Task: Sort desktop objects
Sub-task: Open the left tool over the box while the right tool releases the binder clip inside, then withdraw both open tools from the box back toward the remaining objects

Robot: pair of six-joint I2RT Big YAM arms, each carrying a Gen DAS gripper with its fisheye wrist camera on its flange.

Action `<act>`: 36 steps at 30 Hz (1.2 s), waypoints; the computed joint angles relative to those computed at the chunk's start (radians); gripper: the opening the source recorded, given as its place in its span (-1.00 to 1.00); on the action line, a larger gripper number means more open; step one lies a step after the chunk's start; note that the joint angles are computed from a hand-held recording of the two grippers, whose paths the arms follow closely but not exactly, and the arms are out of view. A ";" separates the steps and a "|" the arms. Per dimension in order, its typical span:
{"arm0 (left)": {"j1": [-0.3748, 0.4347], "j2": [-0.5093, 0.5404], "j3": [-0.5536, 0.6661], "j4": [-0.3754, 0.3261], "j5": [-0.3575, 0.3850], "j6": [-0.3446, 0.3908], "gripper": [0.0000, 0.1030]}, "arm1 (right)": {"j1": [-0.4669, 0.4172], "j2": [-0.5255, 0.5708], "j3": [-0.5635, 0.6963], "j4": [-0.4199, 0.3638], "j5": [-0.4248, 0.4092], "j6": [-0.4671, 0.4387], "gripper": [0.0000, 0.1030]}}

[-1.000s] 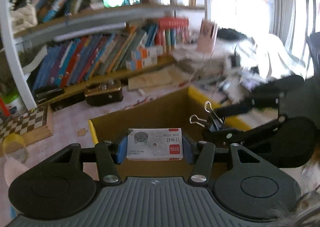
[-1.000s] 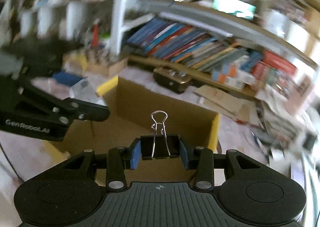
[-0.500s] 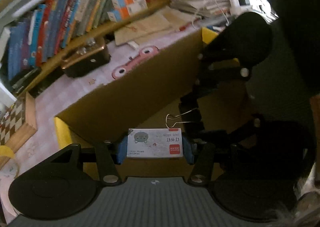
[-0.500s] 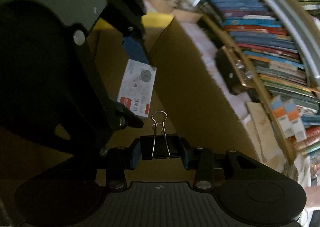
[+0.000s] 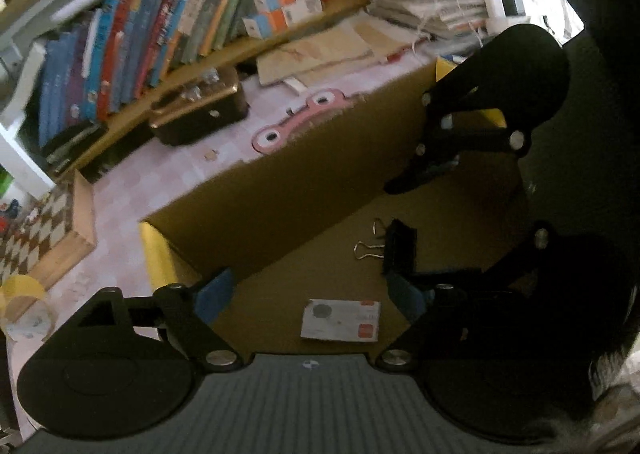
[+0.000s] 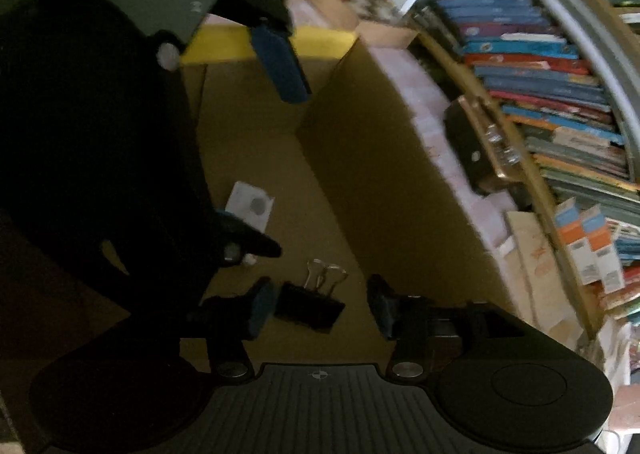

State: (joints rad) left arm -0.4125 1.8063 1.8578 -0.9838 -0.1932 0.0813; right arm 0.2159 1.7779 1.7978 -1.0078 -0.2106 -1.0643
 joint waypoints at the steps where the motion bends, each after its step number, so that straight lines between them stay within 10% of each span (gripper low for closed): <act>1: 0.000 -0.016 -0.015 0.014 0.000 -0.004 0.63 | -0.004 -0.002 0.006 0.000 -0.009 0.013 0.04; 8: -0.016 -0.173 -0.167 0.177 -0.025 -0.020 0.67 | -0.038 -0.096 -0.045 0.096 -0.071 0.182 0.04; 18: -0.055 -0.490 -0.487 0.497 -0.135 -0.101 0.92 | -0.095 -0.391 -0.327 0.407 -0.066 0.677 0.09; 26: -0.070 -0.679 -0.675 0.527 -0.161 -0.197 0.92 | -0.069 -0.572 -0.520 0.482 0.087 0.901 0.10; 36: -0.061 -0.862 -0.877 0.458 -0.206 -0.302 0.93 | 0.057 -0.741 -0.717 0.396 0.312 1.116 0.10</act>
State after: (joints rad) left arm -0.4739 0.9443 0.9809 -0.5256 -0.3987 -0.2204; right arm 0.2734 1.0371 1.0813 -0.6121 0.1016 0.0519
